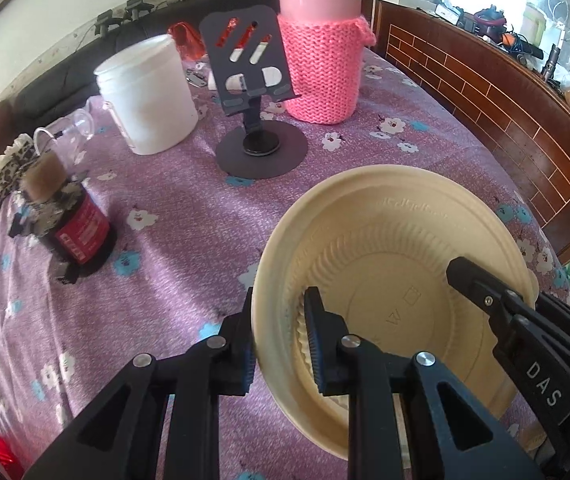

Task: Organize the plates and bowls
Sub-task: 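Lift the beige tab-handled bowl off the table with the right gripper, then carry the beige bowl with the right gripper over the plate stack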

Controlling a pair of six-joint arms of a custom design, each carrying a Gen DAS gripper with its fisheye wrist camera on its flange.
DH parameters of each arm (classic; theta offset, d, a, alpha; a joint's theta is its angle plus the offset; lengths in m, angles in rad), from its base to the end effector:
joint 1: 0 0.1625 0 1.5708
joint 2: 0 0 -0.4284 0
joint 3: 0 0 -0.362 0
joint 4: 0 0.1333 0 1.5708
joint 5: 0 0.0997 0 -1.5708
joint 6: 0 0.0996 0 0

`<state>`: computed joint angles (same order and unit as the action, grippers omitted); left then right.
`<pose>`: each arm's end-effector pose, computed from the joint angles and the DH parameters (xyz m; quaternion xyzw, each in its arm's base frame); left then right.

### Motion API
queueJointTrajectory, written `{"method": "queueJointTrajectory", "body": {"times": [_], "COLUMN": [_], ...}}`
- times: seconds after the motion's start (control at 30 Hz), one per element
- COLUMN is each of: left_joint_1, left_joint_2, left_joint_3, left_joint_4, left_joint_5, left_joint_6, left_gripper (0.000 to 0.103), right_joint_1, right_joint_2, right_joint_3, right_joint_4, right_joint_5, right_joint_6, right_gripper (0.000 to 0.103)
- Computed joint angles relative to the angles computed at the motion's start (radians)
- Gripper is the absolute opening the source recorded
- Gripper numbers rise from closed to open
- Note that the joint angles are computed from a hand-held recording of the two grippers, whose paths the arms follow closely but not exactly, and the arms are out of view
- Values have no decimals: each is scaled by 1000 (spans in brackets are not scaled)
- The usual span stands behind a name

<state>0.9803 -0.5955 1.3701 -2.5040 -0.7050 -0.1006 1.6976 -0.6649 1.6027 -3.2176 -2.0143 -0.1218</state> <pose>-0.2283 -0.7162 0.1016 0.1872 0.8859 -0.2093 0.3691 0.1765 -0.6686 0.1316 0.0377 -0.9173 0.3391 0.2054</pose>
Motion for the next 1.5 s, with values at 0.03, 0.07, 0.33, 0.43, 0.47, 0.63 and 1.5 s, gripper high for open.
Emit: {"method": "queueJointTrajectory", "body": {"times": [0.03,0.07,0.33,0.43,0.47,0.63,1.5], "left_joint_1": [-3,-7,-24,-28,-34,-65,-175], "left_joint_2": [-7,-16,-93,-126,-141,-196,-467], "left_joint_3": [10,24,111,132,149,217,572], "left_joint_4": [-1,-9,-37,-35,-51,-103,-234], "left_joint_5": [4,13,31,20,26,41,88], "left_joint_6": [1,0,-47,-67,-61,-52,-151], "left_gripper": [20,19,17,17,17,17,18], "right_joint_1": [3,6,42,69,78,117,271], "right_joint_2": [1,3,10,5,1,-21,-80], "right_joint_3": [3,8,16,25,31,66,289], "right_joint_4": [-5,-11,-31,-45,-48,-80,-277], "right_joint_5": [-2,-7,-9,-22,-24,-43,-88], "right_joint_6": [-2,-5,-19,-36,-39,-52,-44], "right_gripper": [14,14,13,12,12,12,12]}}
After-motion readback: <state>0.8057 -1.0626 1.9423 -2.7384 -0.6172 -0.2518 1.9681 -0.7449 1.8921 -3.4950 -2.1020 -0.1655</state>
